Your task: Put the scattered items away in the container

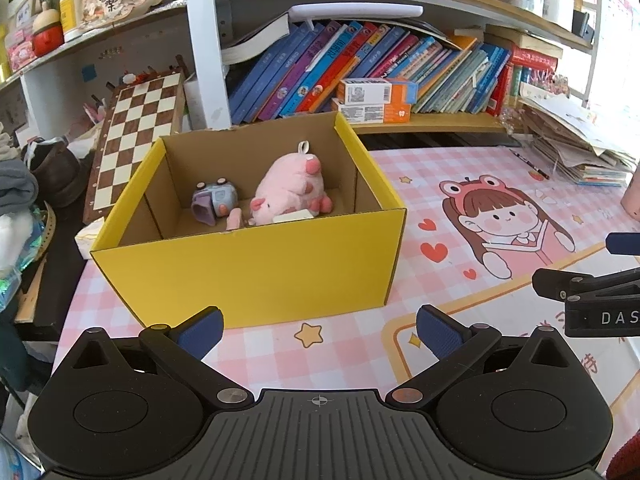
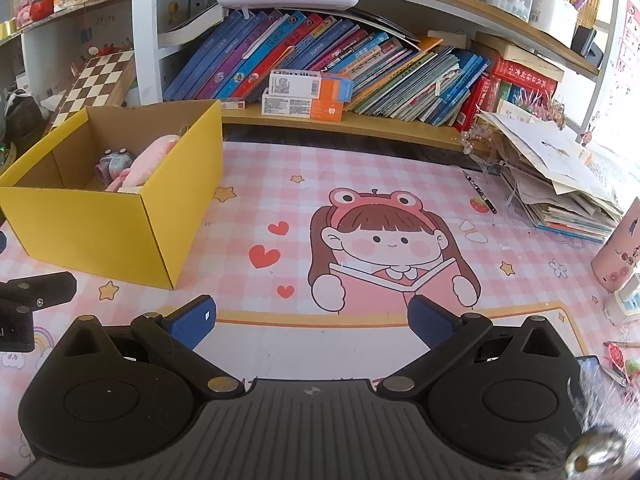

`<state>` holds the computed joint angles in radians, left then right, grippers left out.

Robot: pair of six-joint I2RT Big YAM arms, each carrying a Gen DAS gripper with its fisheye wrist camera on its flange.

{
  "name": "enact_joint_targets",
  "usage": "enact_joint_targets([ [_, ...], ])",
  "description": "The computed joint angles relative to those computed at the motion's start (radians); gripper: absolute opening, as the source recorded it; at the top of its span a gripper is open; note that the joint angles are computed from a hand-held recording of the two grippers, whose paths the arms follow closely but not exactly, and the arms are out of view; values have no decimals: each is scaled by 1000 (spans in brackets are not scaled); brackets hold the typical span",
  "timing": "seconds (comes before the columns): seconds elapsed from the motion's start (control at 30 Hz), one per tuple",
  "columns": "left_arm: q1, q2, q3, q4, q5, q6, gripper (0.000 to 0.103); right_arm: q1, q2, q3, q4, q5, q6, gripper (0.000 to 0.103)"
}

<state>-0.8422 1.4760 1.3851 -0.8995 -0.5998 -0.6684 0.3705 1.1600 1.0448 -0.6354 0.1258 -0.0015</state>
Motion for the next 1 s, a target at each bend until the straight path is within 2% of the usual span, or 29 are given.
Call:
enact_joint_targets([
  [0.57, 3, 14, 8, -20, 36, -1, 103, -8, 9, -1, -37, -14, 13, 103],
  [1.0, 3, 20, 13, -28, 29, 6, 103, -9, 20, 7, -39, -23, 2, 103],
])
